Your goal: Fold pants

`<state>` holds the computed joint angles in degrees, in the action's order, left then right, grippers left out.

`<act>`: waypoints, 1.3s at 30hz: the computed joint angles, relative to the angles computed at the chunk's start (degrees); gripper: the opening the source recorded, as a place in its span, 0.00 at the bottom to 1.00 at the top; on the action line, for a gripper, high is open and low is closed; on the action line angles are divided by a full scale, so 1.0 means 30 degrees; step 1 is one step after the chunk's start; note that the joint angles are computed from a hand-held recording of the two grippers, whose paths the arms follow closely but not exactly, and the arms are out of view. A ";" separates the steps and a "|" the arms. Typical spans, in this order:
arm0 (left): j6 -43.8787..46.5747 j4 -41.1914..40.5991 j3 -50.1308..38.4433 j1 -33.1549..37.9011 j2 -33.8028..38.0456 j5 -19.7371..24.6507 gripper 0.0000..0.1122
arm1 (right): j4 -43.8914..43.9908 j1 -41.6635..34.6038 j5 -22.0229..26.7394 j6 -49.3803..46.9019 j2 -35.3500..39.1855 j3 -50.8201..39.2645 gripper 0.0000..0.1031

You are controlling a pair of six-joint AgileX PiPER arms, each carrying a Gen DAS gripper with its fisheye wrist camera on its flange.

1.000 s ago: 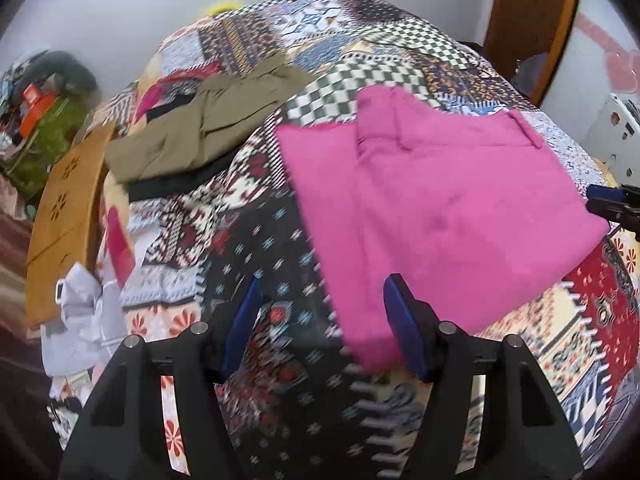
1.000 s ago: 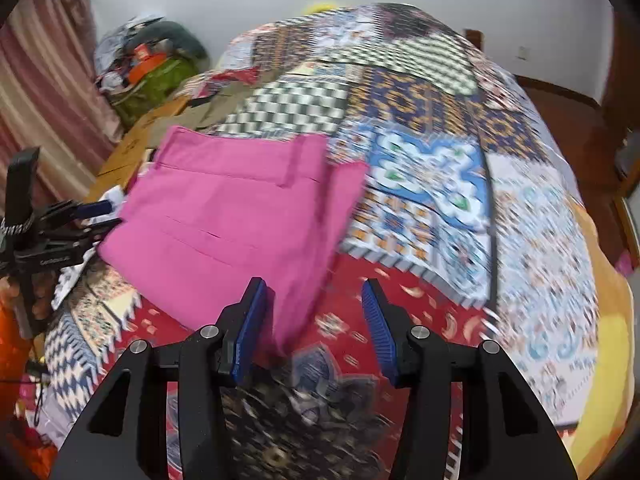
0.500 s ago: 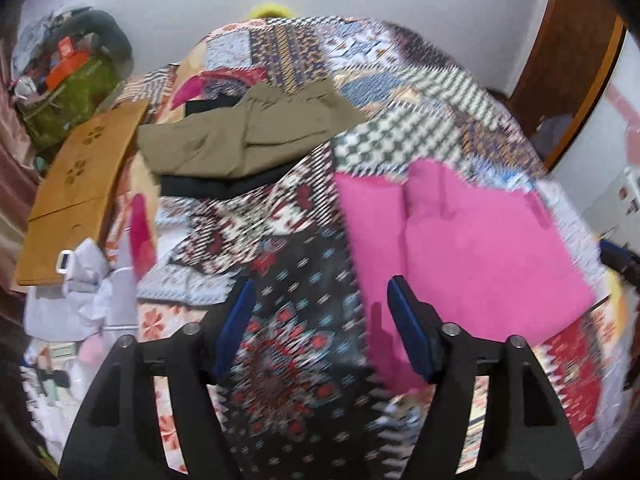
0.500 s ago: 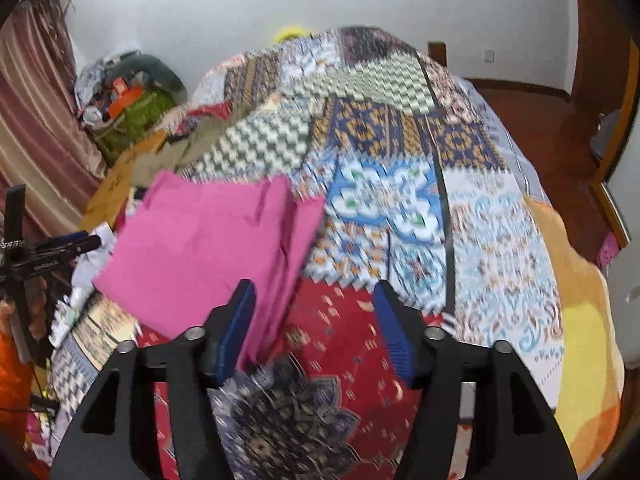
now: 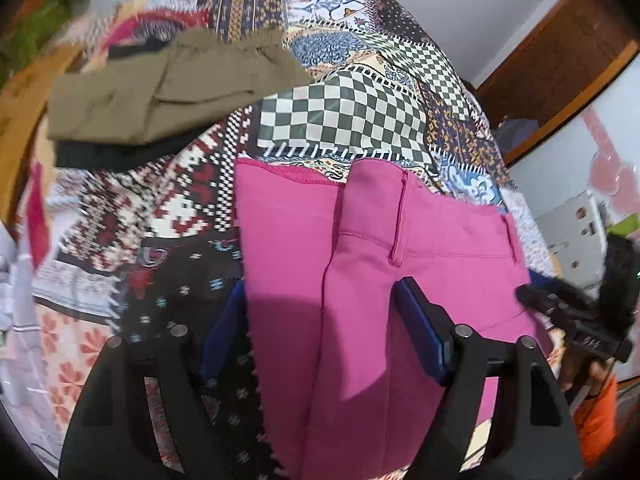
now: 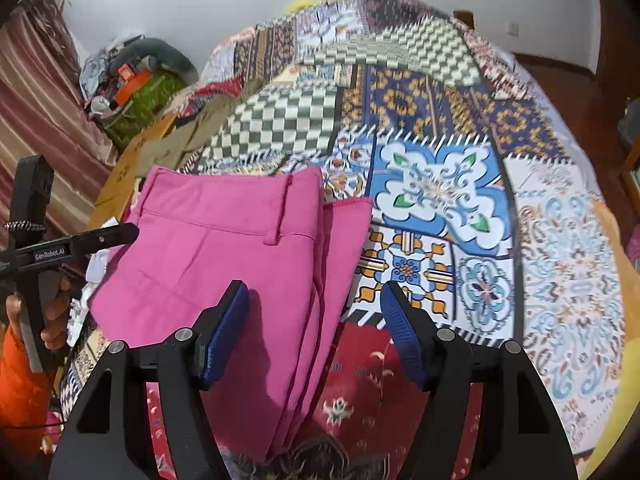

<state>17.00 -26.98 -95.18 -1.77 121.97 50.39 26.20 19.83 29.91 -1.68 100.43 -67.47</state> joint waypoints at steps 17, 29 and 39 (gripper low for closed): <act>0.1262 -0.0821 -0.0624 -0.0370 0.0074 0.0002 0.29 | 0.2974 -0.0267 0.0128 -0.3004 0.1499 -0.1673 0.22; 0.0618 0.1688 0.0035 -0.0875 -0.2058 -0.1860 0.20 | 0.0322 0.0428 0.0282 -0.1636 0.1404 -0.4219 0.14; 0.0256 0.2794 -0.3393 0.0626 -0.1704 -0.1480 0.15 | -0.1869 0.1345 0.2117 -0.0116 0.4241 -1.0892 0.13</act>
